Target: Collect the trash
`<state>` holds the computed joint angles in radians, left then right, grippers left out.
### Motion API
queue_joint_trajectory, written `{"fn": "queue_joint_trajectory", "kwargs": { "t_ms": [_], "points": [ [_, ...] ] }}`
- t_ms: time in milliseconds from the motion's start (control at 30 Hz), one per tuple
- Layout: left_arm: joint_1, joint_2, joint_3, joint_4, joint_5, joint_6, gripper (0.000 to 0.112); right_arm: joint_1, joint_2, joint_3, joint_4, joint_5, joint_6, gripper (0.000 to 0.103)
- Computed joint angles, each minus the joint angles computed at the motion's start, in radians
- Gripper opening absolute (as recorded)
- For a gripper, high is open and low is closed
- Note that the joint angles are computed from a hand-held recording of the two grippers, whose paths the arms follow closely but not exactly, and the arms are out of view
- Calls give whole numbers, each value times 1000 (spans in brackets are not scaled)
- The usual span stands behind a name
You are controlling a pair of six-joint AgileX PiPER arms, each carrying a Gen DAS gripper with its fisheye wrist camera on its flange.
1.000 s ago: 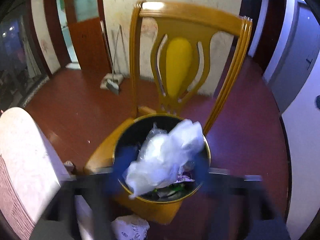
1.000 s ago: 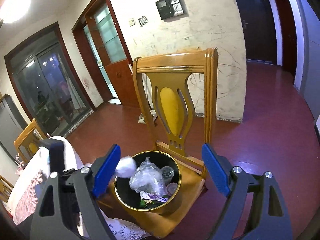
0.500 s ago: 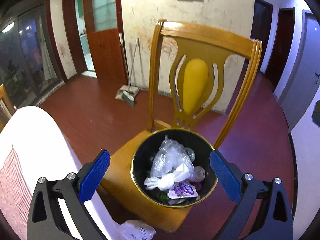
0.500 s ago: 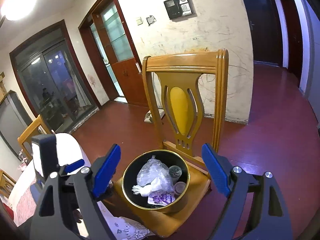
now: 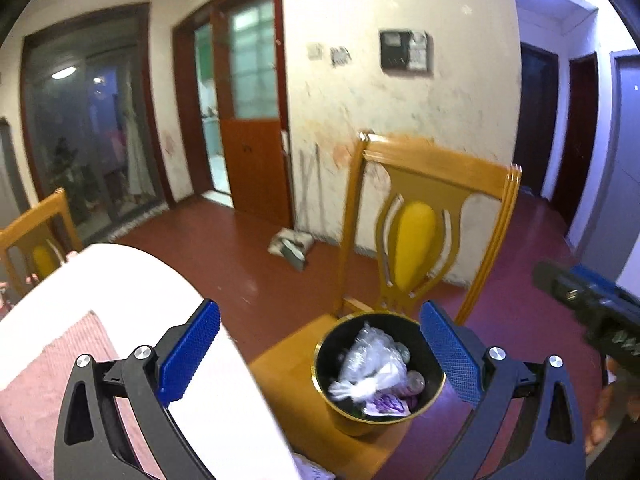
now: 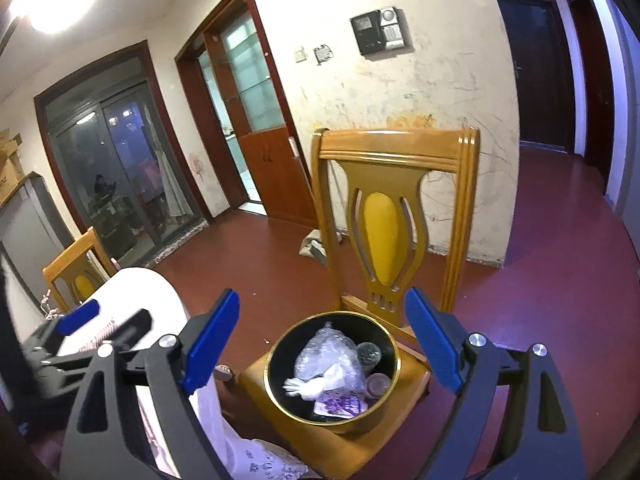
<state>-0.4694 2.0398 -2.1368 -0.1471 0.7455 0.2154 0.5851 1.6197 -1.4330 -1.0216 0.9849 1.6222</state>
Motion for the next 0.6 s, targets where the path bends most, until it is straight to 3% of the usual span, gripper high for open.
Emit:
{"fn": "queue_joint_trajectory", "kwargs": {
  "t_ms": [333,500,600],
  "points": [
    [128,-298,282,14,-106,-34,97,116,145,-255,-17,-8,-96,89],
    [228,-421,400,61,-148,-84,97,180,295,-509,31,-13,-244,89],
    [309,-490,461,69,-158,-102,97,232,410,-705,38,23,-320,99]
  ]
}}
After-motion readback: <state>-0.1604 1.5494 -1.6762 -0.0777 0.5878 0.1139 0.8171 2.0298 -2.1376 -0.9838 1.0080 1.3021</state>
